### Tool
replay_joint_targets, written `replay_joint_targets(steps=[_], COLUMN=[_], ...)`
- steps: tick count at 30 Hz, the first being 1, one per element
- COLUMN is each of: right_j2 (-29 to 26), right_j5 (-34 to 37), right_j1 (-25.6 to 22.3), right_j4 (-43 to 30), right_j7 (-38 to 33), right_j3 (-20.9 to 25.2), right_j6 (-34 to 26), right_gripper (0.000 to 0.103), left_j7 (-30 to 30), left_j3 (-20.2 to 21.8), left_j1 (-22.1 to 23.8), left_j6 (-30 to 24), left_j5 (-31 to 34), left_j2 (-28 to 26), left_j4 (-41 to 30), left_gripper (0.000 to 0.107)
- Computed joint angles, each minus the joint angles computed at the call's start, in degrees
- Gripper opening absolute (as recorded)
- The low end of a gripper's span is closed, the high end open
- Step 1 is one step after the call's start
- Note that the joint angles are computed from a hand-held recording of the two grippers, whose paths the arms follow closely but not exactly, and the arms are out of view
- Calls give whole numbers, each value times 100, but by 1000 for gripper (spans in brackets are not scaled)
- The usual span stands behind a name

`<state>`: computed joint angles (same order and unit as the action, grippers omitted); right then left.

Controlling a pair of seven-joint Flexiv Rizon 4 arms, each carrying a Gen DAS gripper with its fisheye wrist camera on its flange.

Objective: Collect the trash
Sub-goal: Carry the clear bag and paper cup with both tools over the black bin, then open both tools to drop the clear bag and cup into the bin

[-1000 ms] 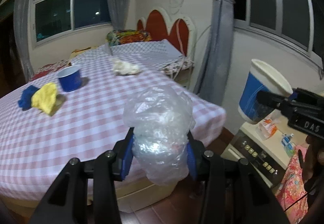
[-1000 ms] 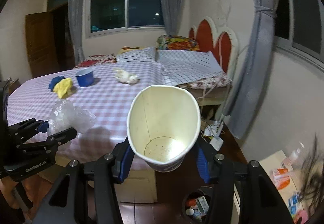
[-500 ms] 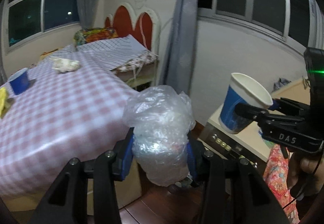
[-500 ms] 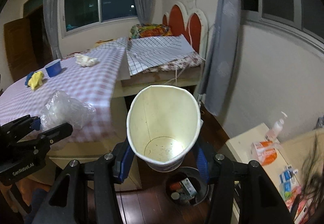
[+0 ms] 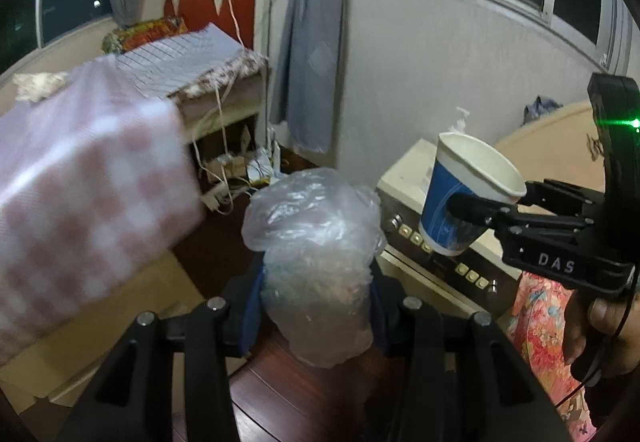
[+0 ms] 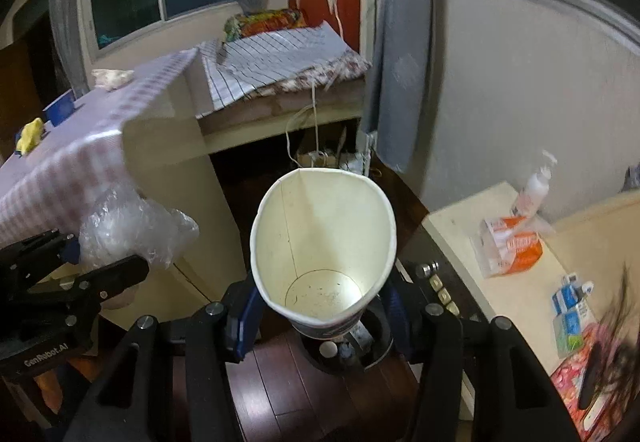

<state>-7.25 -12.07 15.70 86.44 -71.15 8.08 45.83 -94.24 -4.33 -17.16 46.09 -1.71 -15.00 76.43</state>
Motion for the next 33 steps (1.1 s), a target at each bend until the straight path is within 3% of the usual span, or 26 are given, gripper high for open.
replay_joint_targets(steps=[12,30,32,33], right_j2=[-501,-2045,-2240,-2326], right_j5=[718,1467,1573,1537], right_j1=[-410,-795,-842,-813], right_j4=[406,-88,-202,-202], right_j7=[-616,-1962,-2190,-2265], right_j3=[-78,60,150,144], right_j6=[304,-72,-116,-73], right_gripper=[56,56,59,63], left_j7=[117,286,311,329], left_j3=[-100,-102,-160,-162], left_j1=[-162,-159,-113,-104], left_j6=[-368,-1153,-1284,-1343], left_j5=[-277,-659,-801,-831], left_j2=[-1208,-2656,-2837,-2931], left_j4=[-526,-1356,-1489,-1558], left_gripper=[46,47,55,79])
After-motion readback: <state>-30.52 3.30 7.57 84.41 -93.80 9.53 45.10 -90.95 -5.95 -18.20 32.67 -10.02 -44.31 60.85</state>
